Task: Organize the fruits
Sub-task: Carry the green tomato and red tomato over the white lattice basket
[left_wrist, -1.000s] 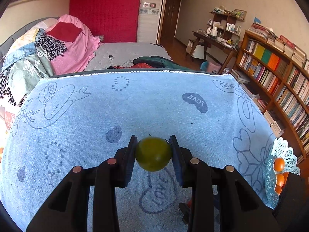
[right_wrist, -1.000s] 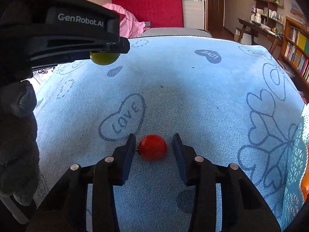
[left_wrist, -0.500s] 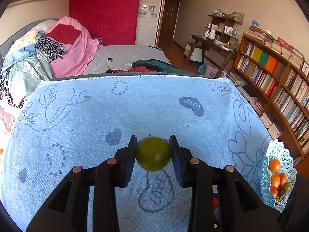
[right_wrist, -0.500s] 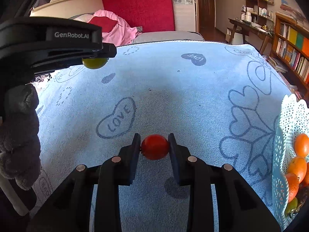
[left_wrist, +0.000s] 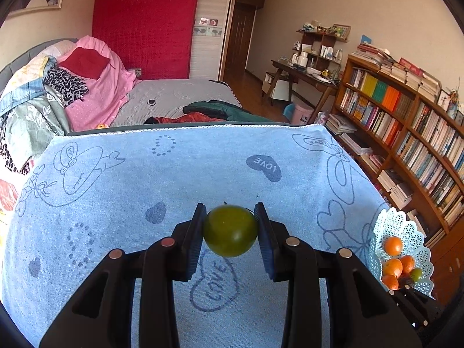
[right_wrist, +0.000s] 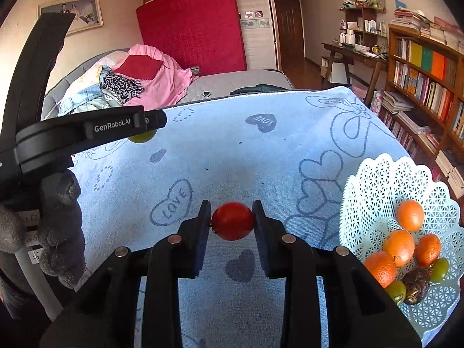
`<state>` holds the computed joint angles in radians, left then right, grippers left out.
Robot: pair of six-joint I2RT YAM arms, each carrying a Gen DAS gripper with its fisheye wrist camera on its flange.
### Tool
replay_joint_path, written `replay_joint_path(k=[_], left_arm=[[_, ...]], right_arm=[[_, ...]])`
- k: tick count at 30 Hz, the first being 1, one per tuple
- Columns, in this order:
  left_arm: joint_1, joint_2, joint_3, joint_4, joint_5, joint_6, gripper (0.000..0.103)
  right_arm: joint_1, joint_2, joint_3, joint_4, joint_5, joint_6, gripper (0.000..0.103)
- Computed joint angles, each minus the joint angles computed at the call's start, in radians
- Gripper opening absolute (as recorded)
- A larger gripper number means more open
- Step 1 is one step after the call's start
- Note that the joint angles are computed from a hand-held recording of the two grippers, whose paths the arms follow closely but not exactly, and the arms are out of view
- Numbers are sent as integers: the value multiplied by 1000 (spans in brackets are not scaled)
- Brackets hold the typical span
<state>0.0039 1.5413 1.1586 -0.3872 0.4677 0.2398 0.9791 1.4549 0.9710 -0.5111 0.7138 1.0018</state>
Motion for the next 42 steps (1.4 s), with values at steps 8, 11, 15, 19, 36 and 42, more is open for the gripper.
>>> replay_joint_path(k=[8, 11, 15, 19, 36, 42], left_arm=[[-30, -72, -53, 0, 19, 23, 35], [-43, -100, -77, 0, 23, 33, 35], [-70, -136, -108, 2, 22, 43, 35], [-81, -161, -131, 1, 33, 55, 35], [-142, -272, -214, -25, 85, 93, 35], [-168, -296, -240, -25, 90, 103, 35]], right_arm=[[45, -75, -14, -112, 70, 98, 30], [68, -103, -17, -168, 98, 149, 30], [100, -134, -16, -250, 138, 228, 30], [136, -168, -14, -350, 177, 320, 30], [260, -287, -32, -790, 242, 780, 30], [315, -307, -39, -927, 241, 948, 30]])
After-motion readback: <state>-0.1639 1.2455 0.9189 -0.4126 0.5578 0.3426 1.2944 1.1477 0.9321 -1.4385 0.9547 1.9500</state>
